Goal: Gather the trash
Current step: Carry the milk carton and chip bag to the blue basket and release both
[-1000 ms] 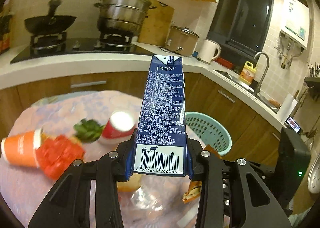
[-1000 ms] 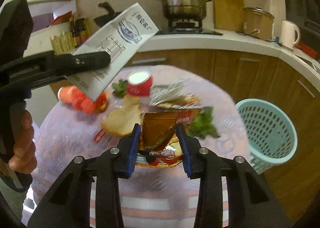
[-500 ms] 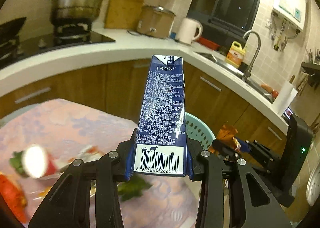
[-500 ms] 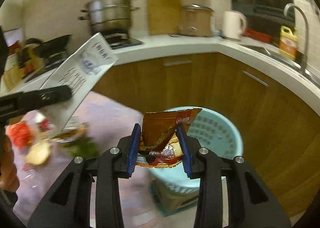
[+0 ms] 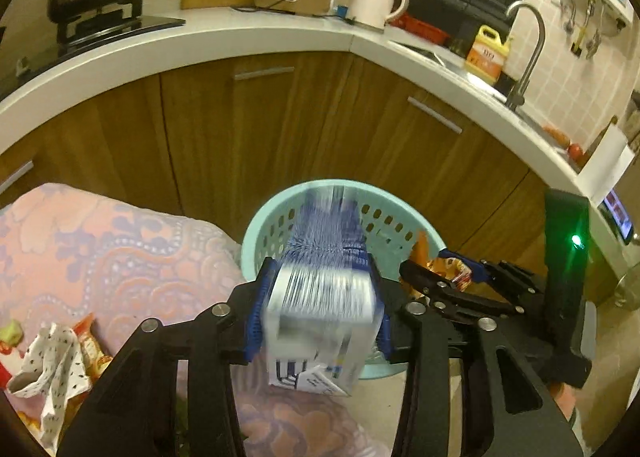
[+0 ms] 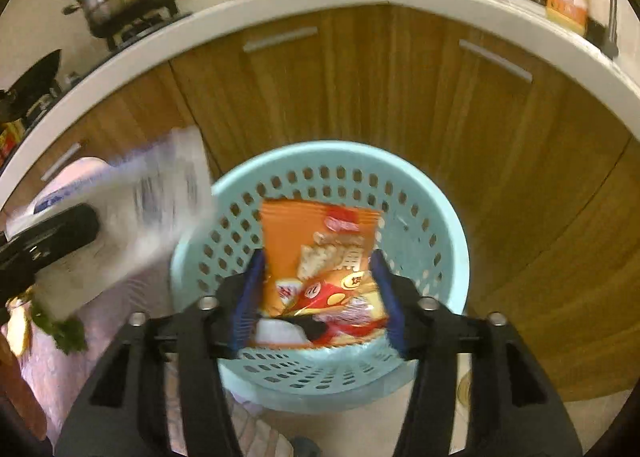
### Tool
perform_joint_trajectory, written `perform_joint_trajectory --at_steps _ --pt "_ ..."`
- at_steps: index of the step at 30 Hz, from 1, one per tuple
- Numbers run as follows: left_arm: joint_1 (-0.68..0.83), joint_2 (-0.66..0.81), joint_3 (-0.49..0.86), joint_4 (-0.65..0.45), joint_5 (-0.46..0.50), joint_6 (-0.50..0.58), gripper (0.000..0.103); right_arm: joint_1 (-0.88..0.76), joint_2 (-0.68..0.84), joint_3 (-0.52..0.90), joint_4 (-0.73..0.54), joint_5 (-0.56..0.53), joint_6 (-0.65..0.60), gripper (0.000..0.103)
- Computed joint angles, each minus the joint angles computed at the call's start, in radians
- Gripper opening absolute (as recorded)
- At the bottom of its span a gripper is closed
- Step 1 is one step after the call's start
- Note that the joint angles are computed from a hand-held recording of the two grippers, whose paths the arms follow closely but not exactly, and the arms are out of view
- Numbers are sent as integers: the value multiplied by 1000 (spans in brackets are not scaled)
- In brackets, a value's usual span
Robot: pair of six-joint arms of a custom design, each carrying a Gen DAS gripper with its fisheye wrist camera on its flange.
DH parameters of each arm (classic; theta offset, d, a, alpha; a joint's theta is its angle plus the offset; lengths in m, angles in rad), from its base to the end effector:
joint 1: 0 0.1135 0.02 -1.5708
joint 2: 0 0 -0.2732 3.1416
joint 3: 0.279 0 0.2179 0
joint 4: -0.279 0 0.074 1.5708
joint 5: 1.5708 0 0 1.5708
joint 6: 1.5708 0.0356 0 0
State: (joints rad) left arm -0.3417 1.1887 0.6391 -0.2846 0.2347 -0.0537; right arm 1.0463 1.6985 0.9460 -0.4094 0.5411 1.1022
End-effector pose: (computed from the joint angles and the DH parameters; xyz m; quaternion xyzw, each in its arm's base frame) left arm 0.1867 -0.0752 0.2283 0.1747 0.9109 -0.1773 0.3291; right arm 0.1612 0.2421 0.1892 0.0806 0.9417 0.0473 0.3233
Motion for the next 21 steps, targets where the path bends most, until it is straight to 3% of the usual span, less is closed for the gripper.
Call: perform_joint_trajectory --at_steps 1,6,11,18,21 --pt "-8 2 -2 2 -12 1 45 -7 1 -12 8 -7 6 65" --pt "12 -24 -3 -12 8 13 46 -19 -33 -62 36 -32 27 65" --pt "62 -102 -3 -53 46 28 49 6 -38 -10 -51 1 47 65" --pt "213 -280 40 -220 173 115 52 83 -51 102 -210 94 122 65" --pt "358 -341 94 -337 292 197 52 135 -61 156 -282 135 163 65"
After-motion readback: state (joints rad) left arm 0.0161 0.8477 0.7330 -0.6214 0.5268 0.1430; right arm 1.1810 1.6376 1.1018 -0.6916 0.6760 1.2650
